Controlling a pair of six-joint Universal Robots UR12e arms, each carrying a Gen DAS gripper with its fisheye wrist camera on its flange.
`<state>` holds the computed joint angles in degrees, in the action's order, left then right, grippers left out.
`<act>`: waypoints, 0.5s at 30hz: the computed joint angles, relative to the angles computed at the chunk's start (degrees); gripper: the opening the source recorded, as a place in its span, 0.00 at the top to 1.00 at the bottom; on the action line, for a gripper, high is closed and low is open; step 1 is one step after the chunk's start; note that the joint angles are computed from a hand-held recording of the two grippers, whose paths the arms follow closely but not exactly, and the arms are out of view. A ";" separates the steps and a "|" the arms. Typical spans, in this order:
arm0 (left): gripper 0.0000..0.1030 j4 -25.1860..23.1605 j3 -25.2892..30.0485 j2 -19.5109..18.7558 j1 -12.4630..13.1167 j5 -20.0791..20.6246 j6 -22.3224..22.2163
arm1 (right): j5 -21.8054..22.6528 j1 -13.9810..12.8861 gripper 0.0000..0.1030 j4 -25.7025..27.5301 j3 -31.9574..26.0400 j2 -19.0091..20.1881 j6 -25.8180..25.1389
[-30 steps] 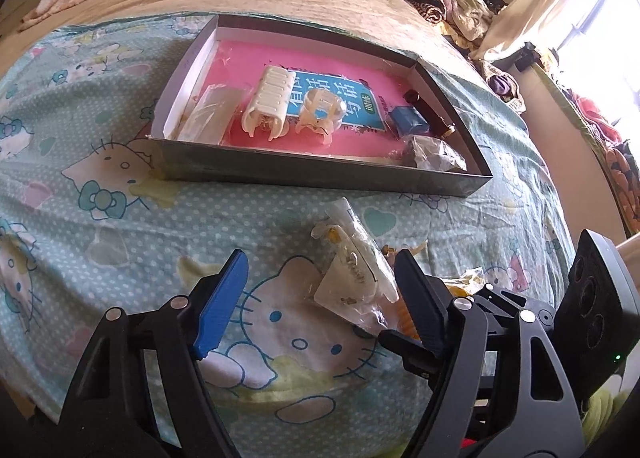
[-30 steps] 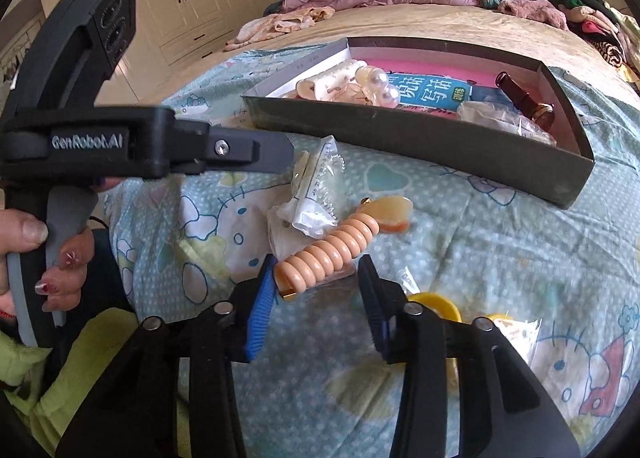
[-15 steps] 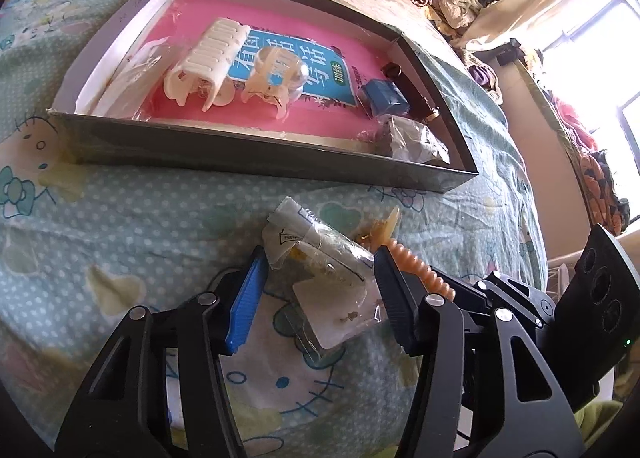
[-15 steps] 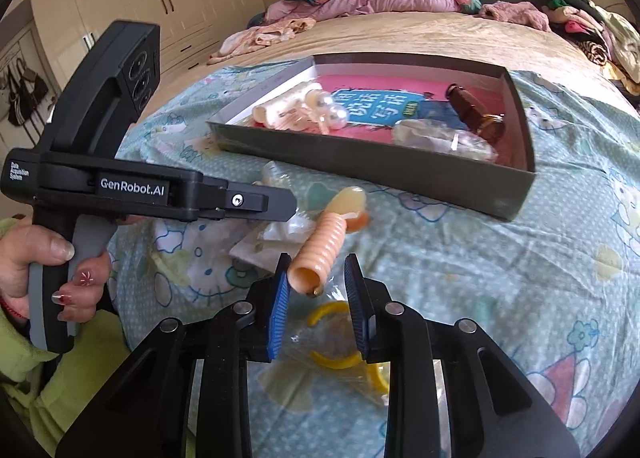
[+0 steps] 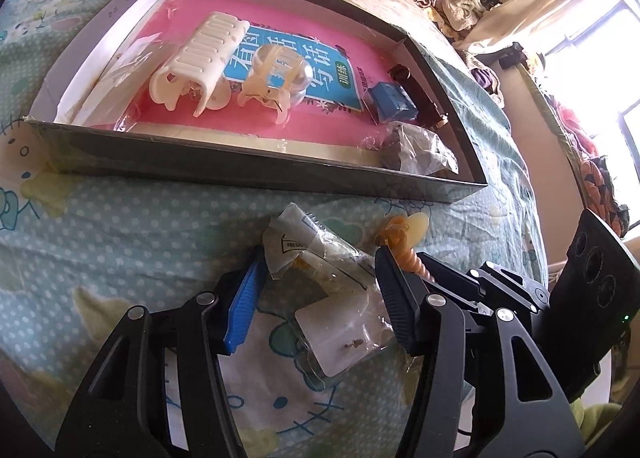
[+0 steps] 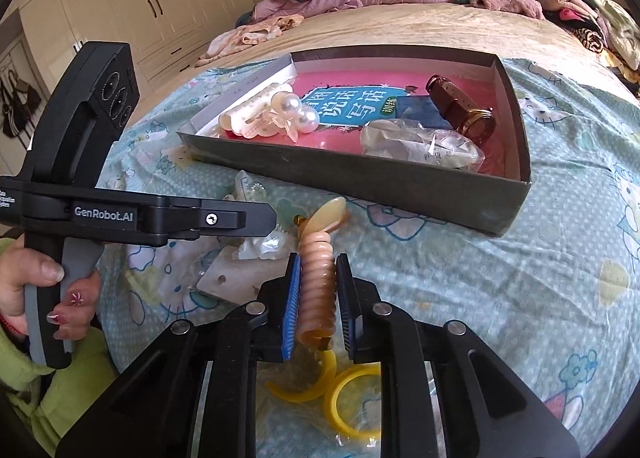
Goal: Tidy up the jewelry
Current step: 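Grasp the orange coiled hair tie with the right tool while the left grasps the clear bag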
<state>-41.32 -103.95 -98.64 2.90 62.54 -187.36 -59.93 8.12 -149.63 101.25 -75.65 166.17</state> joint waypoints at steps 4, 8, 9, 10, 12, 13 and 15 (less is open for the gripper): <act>0.53 0.87 -0.24 -0.17 0.03 -0.09 -0.60 | -0.76 -0.18 0.83 -1.75 0.35 -0.19 0.29; 0.52 2.28 -0.23 -0.48 -0.35 0.56 -1.15 | -1.38 -0.82 0.83 -3.17 0.71 -0.49 1.62; 0.52 2.67 -0.23 -0.54 -0.48 0.96 -1.07 | -1.49 -0.93 0.83 -3.40 0.77 -0.57 1.87; 0.53 2.98 -0.24 -0.53 -0.59 1.31 -0.97 | -1.49 -1.08 0.84 -3.85 0.94 -0.66 2.16; 0.56 3.30 -0.21 -0.46 -0.80 1.81 -0.45 | -1.35 -1.34 0.84 -4.46 1.14 -0.82 2.75; 0.59 3.63 -0.39 -0.38 -0.75 1.62 -0.32 | -1.35 -1.43 0.84 -4.76 1.24 -0.90 2.94; 0.63 3.99 -0.64 -0.18 -0.52 0.73 -0.14 | -1.21 -1.62 0.84 -5.27 1.38 -1.08 3.25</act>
